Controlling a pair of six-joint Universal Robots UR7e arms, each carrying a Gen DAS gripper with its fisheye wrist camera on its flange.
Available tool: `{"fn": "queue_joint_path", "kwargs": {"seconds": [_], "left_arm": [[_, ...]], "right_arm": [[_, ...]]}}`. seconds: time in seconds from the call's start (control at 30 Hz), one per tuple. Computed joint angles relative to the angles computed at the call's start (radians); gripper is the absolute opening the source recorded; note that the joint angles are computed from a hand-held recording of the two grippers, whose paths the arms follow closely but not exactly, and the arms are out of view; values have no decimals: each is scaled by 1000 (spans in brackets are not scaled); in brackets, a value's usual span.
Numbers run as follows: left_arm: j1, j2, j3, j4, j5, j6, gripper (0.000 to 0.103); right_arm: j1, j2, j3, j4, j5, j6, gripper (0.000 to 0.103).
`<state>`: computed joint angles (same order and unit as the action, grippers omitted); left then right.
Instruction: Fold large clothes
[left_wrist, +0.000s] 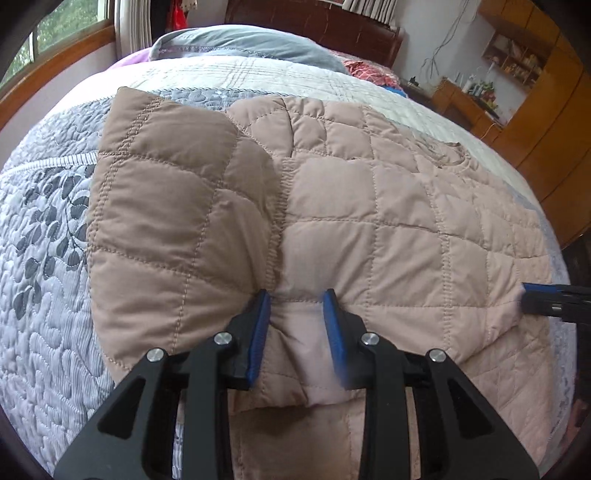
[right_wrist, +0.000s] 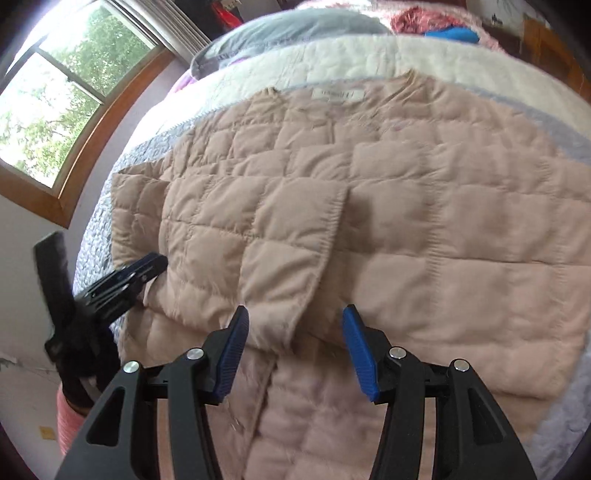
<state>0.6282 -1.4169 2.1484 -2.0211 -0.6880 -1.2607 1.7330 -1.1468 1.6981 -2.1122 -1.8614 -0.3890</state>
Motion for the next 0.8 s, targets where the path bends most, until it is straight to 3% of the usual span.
{"fn": "queue_joint_path", "kwargs": {"seconds": [0.13, 0.17, 0.43, 0.63, 0.8], "left_arm": [[-31, -68, 35, -15, -21, -9, 29], [-48, -85, 38, -10, -12, -7, 29], [-117, -71, -20, 62, 84, -47, 29], [-119, -25, -45, -16, 98, 11, 29], [-92, 31, -70, -64, 90, 66, 29]], "right_arm": [[8, 18, 28, -64, -11, -24, 12], [7, 10, 32, -65, 1, -30, 9], [36, -96, 26, -63, 119, -121, 8], [49, -164, 2, -102, 118, -157, 8], [24, -180, -21, -161, 62, -167, 8]]}}
